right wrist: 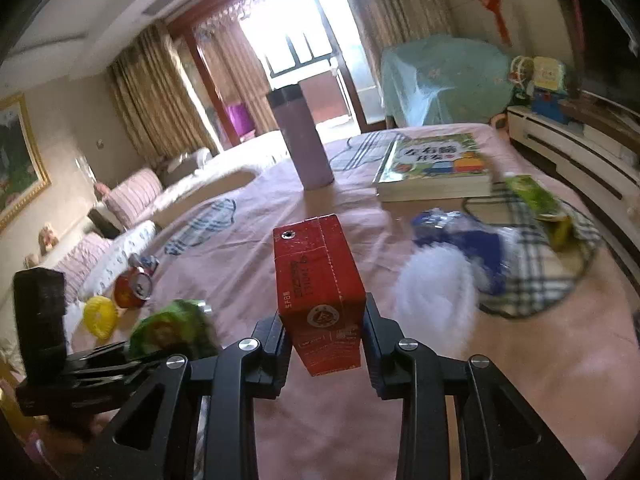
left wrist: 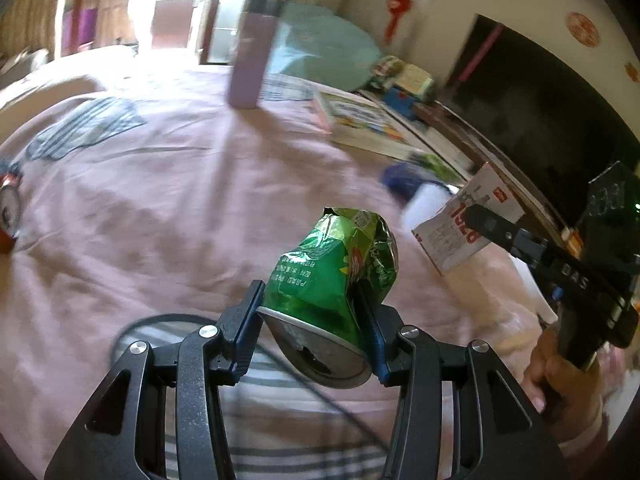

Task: Collect trash
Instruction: 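Carry the green can and red carton over the trash bin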

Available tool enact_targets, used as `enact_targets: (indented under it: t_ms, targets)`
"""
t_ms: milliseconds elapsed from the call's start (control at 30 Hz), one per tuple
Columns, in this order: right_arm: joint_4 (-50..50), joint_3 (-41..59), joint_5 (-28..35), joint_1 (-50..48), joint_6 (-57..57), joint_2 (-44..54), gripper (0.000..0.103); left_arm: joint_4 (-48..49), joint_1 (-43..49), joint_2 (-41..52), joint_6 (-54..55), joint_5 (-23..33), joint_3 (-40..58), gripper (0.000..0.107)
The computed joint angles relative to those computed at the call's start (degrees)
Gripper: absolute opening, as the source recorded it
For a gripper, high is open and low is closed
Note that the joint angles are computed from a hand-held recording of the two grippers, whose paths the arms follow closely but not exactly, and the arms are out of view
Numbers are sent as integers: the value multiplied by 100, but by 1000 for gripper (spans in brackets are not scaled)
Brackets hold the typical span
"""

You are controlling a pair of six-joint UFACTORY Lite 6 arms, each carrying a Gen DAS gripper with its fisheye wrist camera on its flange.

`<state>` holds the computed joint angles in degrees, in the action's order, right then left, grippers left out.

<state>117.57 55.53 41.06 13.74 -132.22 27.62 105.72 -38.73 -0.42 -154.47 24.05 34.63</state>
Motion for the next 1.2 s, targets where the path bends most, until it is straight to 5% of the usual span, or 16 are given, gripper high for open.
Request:
enact_targets:
  t_ms: [300, 567, 1200]
  targets:
    - [-835, -1310, 838, -1642, 165, -1084, 31, -363, -745, 1068, 469, -60, 1319, 45]
    - [-1437, -1272, 1050, -3125, 382, -1066, 31, -1109, -1085, 2145, 1589, -248, 2851, 45]
    - [-1923, 15, 1138, -4687, 894, -220, 31, -5225, -1365, 4861, 6704, -119, 7305, 45]
